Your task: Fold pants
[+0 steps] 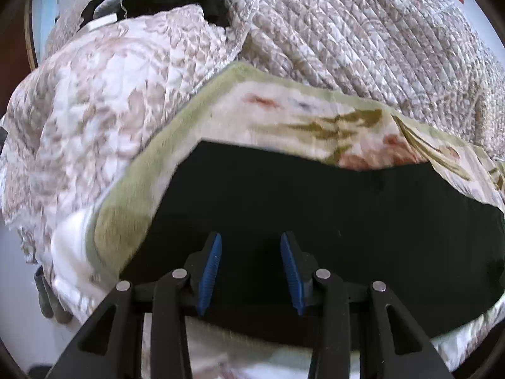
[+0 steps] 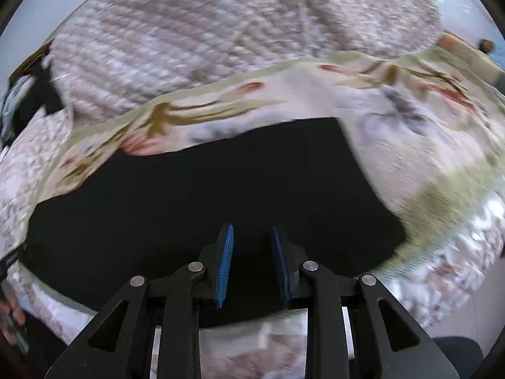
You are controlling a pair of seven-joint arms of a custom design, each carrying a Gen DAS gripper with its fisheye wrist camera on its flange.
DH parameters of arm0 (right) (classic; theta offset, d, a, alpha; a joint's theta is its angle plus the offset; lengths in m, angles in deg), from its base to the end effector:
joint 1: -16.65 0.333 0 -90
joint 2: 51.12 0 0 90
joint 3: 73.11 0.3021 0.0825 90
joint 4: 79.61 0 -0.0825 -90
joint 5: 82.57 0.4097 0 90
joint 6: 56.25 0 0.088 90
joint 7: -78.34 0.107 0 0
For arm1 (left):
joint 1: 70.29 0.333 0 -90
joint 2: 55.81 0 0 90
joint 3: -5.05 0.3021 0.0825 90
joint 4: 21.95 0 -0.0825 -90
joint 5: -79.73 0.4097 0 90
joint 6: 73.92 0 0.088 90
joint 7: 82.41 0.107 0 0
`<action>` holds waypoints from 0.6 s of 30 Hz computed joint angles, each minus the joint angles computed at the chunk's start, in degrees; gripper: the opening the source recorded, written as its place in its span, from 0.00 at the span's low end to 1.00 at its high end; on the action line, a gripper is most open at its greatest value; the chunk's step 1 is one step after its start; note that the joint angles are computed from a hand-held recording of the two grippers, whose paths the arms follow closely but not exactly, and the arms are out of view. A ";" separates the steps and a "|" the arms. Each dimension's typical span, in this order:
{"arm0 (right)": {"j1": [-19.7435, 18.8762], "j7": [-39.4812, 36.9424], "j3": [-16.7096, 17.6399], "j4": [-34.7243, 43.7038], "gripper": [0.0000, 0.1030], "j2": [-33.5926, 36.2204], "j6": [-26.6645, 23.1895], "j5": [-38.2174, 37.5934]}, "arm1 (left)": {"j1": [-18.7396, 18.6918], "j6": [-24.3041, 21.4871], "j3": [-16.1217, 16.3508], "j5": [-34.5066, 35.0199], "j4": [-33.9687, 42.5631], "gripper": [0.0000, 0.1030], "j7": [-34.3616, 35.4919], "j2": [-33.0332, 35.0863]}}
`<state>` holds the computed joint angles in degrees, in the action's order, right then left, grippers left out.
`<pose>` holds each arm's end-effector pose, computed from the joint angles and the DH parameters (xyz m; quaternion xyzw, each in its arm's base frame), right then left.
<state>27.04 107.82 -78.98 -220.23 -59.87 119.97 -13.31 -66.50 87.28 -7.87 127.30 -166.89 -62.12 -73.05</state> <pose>0.5032 -0.0361 0.3767 -0.6316 0.6652 -0.2183 0.3330 0.4756 -0.1128 0.4014 -0.7575 0.5433 -0.2214 0.2864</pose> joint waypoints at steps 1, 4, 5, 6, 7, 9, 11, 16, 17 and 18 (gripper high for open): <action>0.63 -1.59 0.00 0.50 0.25 0.26 -0.02 1.18 | 0.22 -0.26 0.09 0.06 0.84 0.41 0.15 0.74; 1.63 -6.42 0.68 2.45 0.25 1.84 -0.39 4.85 | 0.40 -2.37 0.44 0.12 3.02 0.41 -0.27 3.23; 1.40 -5.90 1.28 2.89 0.25 2.57 -0.57 4.04 | 0.43 -1.76 0.81 0.55 2.99 0.43 -0.58 3.53; 0.92 -4.11 1.93 3.22 0.25 3.47 -0.68 1.65 | 0.49 -1.60 0.84 1.28 2.78 0.44 -1.30 3.34; 0.48 -1.41 2.67 3.66 0.25 4.66 -0.18 -1.37 | 0.34 -1.81 0.87 1.58 2.70 0.44 -1.46 3.14; 0.66 -4.69 2.94 4.29 0.25 4.81 -0.04 2.03 | -0.10 -1.92 1.15 1.37 2.13 0.44 -1.26 2.50; 0.89 -9.76 3.13 4.49 0.25 4.30 -0.59 6.81 | -0.37 -1.51 1.49 0.60 1.33 0.44 -1.07 1.71; 1.05 -17.39 3.88 4.17 0.25 3.31 -2.79 12.49 | -0.51 -0.97 1.03 -0.51 -0.39 0.44 -0.70 -0.28; 1.11 -19.20 4.00 4.04 0.25 2.99 -3.19 13.82 | -0.59 -0.77 0.82 -0.61 -0.72 0.45 -0.54 -0.66; 1.15 -20.27 4.20 4.03 0.25 2.89 -3.15 14.59 | -0.60 -0.59 0.60 -0.65 -0.95 0.47 -0.44 -0.94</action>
